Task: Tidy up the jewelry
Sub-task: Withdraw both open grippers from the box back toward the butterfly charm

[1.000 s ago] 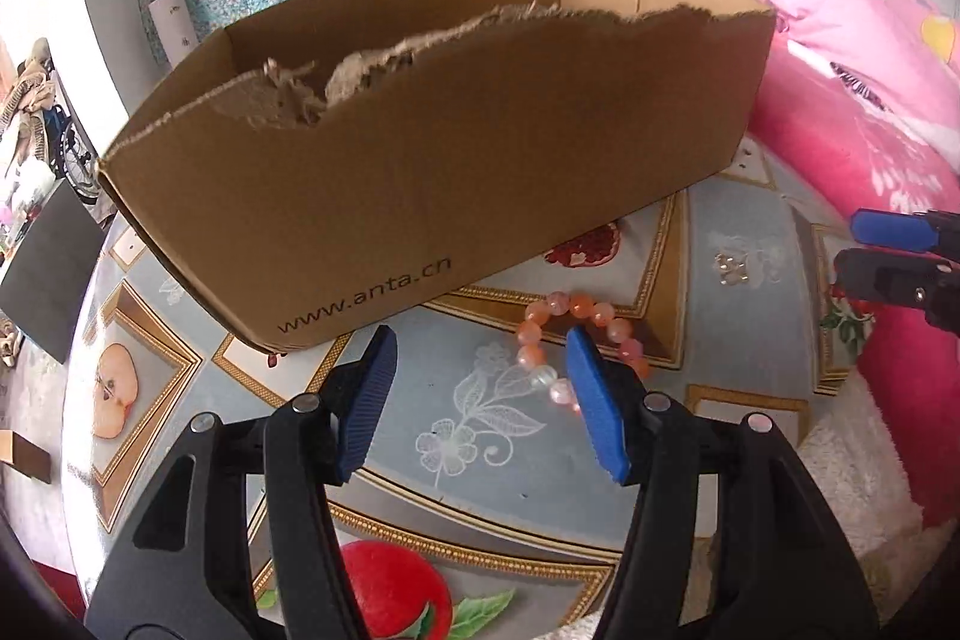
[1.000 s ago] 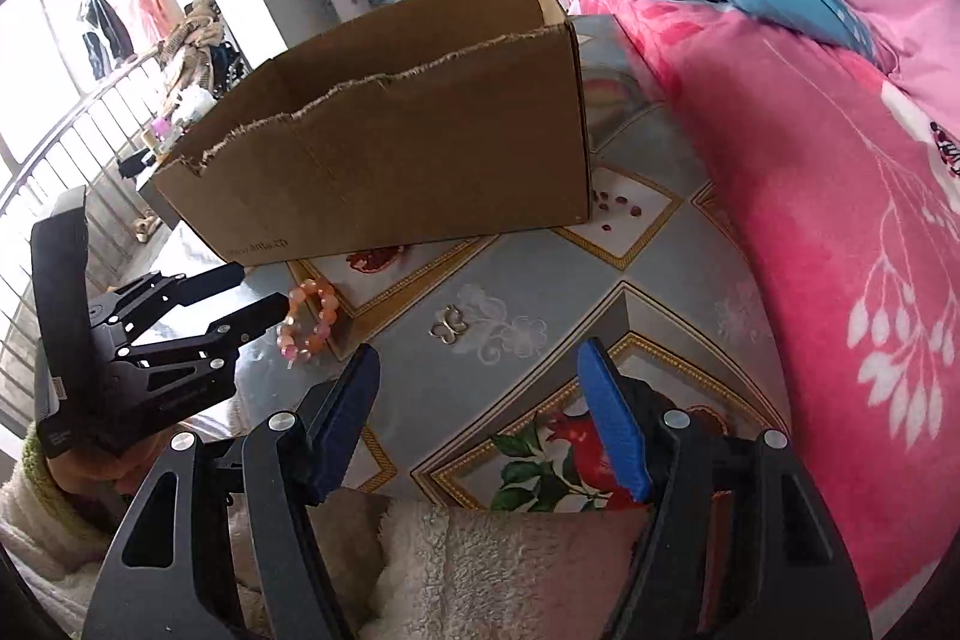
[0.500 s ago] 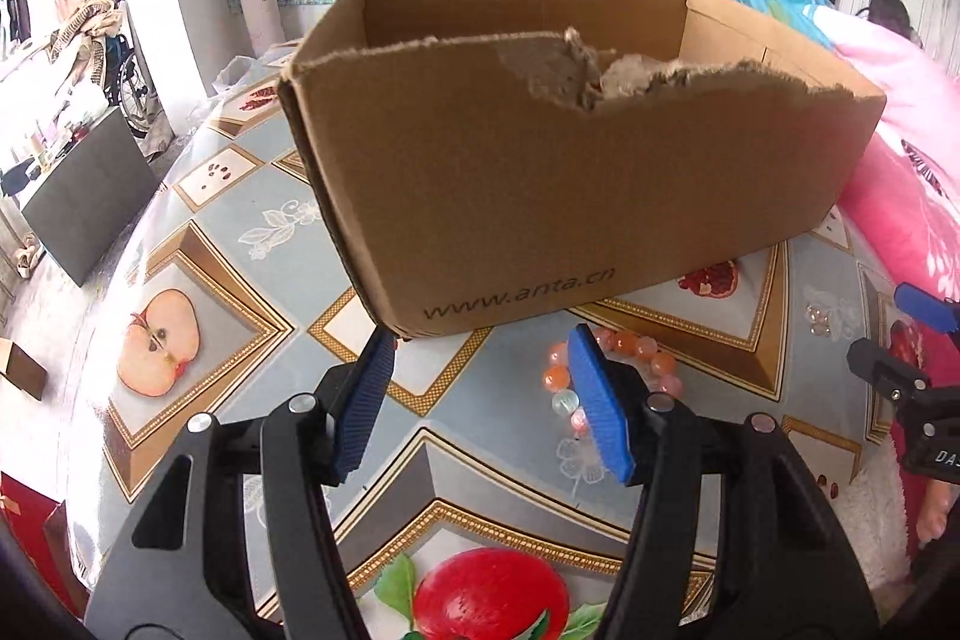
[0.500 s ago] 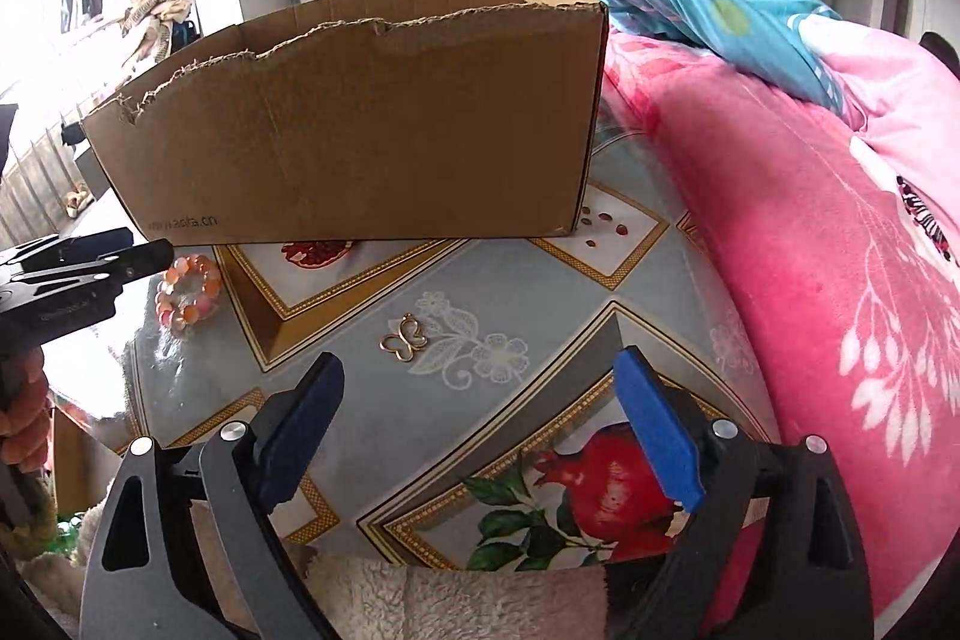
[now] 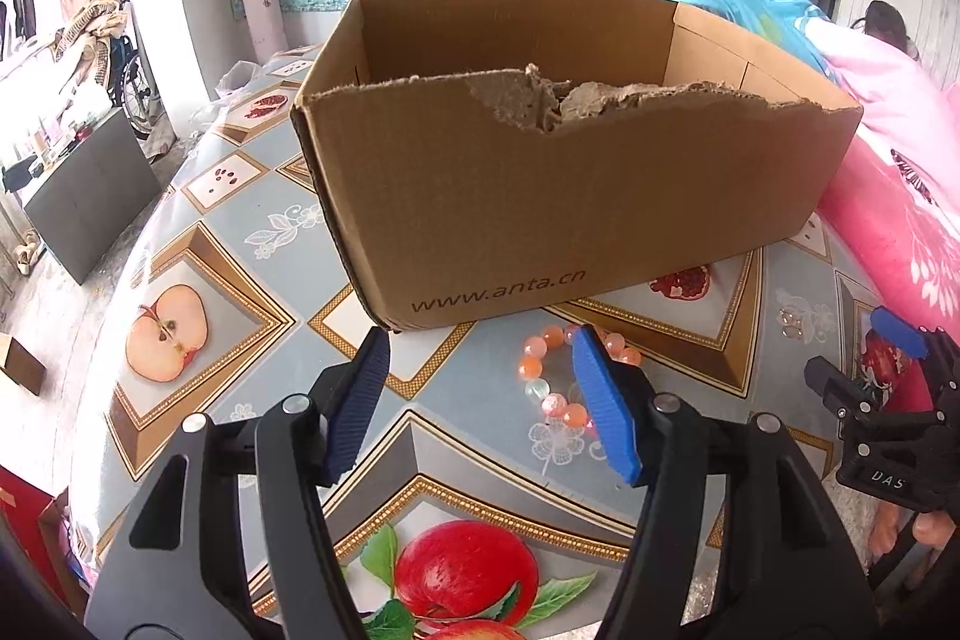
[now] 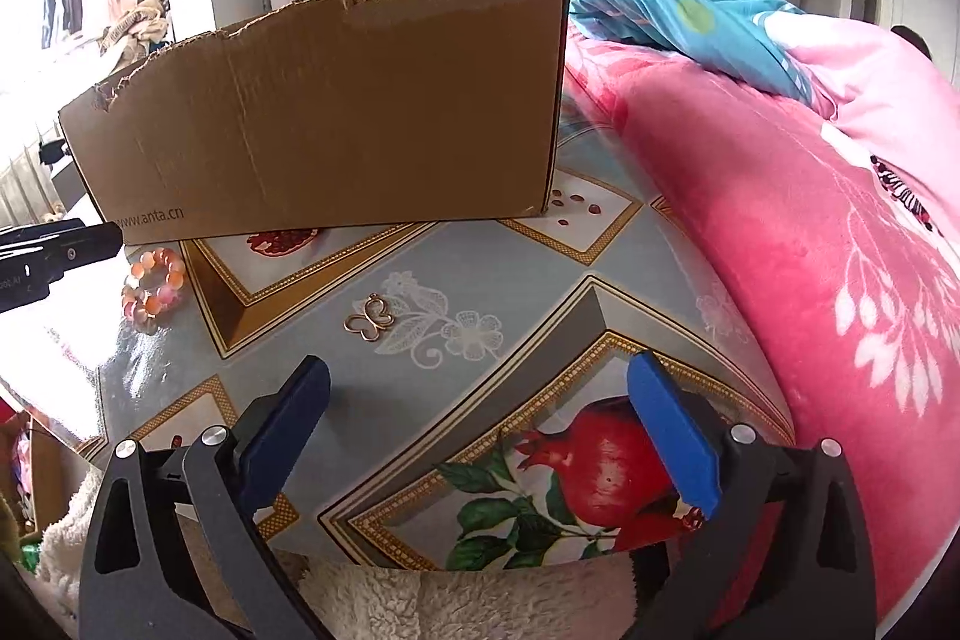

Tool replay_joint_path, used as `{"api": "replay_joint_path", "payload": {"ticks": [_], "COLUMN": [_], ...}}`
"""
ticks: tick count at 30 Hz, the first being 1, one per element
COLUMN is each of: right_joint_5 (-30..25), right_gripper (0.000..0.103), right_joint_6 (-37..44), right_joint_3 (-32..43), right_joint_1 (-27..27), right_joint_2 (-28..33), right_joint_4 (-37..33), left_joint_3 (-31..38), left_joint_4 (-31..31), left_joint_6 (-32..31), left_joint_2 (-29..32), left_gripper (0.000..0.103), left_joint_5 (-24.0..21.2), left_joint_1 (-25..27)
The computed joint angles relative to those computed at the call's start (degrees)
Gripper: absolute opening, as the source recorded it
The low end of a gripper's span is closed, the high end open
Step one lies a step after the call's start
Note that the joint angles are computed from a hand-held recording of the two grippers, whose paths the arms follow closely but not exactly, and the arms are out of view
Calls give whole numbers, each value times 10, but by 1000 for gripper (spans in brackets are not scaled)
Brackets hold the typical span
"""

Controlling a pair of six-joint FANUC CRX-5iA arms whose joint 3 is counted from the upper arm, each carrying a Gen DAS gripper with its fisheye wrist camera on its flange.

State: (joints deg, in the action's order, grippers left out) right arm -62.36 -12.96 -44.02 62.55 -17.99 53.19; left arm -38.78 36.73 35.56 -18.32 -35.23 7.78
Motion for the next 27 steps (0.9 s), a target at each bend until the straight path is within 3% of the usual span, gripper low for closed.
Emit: {"api": "replay_joint_path", "payload": {"ticks": [27], "right_joint_5": [33], "right_gripper": [97], "right_joint_6": [-21], "right_joint_3": [-44], "right_joint_1": [1], "right_joint_2": [-24], "right_joint_4": [54], "left_joint_3": [53], "left_joint_4": [-121], "left_joint_6": [146], "left_joint_2": [-22], "left_gripper": [60], "left_joint_5": [-69], "left_joint_1": [-53]}}
